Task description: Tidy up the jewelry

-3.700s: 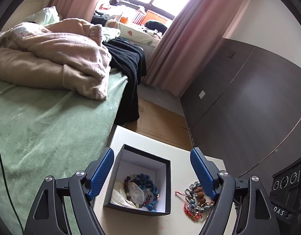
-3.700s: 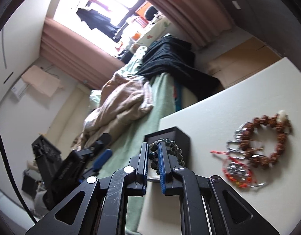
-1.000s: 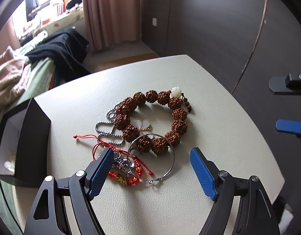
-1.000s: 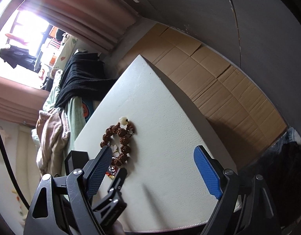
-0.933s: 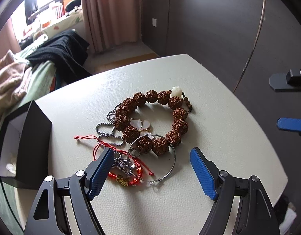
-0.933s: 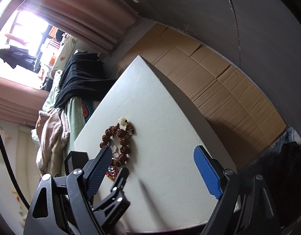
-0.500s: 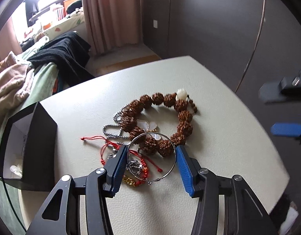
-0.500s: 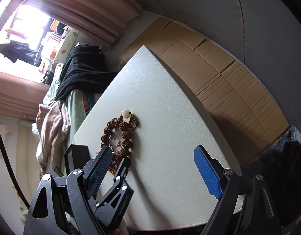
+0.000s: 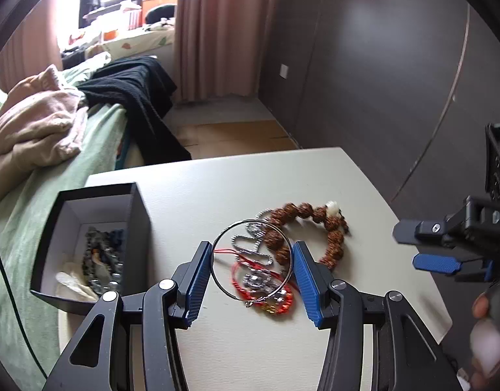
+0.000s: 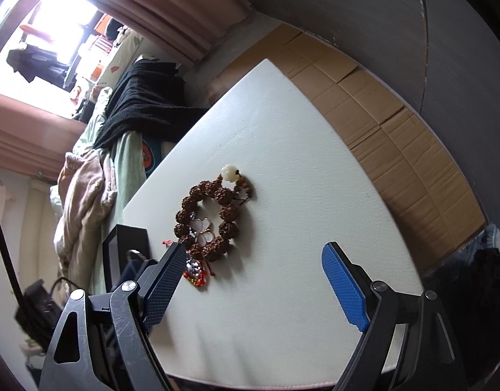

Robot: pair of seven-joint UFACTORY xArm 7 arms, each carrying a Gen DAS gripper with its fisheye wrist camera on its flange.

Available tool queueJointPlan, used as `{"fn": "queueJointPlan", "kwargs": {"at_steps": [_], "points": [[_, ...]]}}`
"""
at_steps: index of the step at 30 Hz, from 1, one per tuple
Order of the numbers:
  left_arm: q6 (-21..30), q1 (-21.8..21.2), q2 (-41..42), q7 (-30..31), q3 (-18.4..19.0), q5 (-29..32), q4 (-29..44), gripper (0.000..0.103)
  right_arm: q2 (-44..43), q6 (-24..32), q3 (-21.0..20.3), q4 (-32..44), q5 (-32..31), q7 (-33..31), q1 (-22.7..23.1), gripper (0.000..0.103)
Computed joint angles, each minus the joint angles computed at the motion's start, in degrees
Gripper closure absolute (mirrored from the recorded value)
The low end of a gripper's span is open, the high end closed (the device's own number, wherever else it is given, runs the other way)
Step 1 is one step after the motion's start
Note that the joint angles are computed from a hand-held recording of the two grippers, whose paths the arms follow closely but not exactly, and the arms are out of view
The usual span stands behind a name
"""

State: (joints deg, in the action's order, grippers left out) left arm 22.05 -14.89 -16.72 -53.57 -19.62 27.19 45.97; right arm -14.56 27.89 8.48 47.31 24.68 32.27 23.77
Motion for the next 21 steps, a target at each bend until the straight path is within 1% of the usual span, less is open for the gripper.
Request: {"fn": "queueJointPlan", "kwargs": {"at_steps": [5,8,10,11,12,14,16,19,20,21], "points": [[-0.3,0.5,-2.2,0.5,1.1,-1.3,-1.4,0.051,2.8,-1.2,1.9,2.0,-4.7,3.0,-0.7,0.017],[-0.8,1.2,-3.4,1.0,1.3,-2.4,-2.2,0.051,5.6,-1.7,2.5,4.1,-6.9,3.3,-0.4,0.019],[-1.2,1.6,-4.3,1.3,1.5,-3.3,-2.8,0.051,7.5,-1.8,2.6,5.5,-7.3,2.8,-0.1,0.027],[-1.3,1.8,-4.6,1.6,1.6,-3.8,-3.0,0.051,8.6,-1.4,2.8,6.4,-8.1,3.1,-0.1,0.033],[-1.6,2.0,-4.9,2.0,1.8,-4.3,-3.2,0.051,9.7,-1.2,3.1,7.3,-9.2,3.7,-0.1,0.036],[-1.6,2.5,-5.5,2.5,1.9,-5.1,-3.7,0.051,11.2,-1.0,3.4,8.6,-11.5,5.1,-0.2,0.037],[-1.6,2.9,-6.2,3.1,2.1,-5.9,-4.1,0.051,12.3,-0.4,3.7,9.8,-15.3,7.7,-0.3,0.037],[-1.4,3.6,-7.3,3.6,2.1,-6.9,-4.7,0.051,13.9,3.0,4.1,12.4,-24.9,14.3,-0.3,0.045],[-1.3,3.9,-7.9,3.6,2.2,-7.3,-5.0,0.051,14.5,4.2,4.2,13.2,-27.4,16.1,-0.1,0.048],[-1.2,4.0,-8.3,4.0,2.4,-7.8,-5.3,0.051,15.1,5.0,4.1,13.9,-28.5,16.7,0.1,0.048]]}}
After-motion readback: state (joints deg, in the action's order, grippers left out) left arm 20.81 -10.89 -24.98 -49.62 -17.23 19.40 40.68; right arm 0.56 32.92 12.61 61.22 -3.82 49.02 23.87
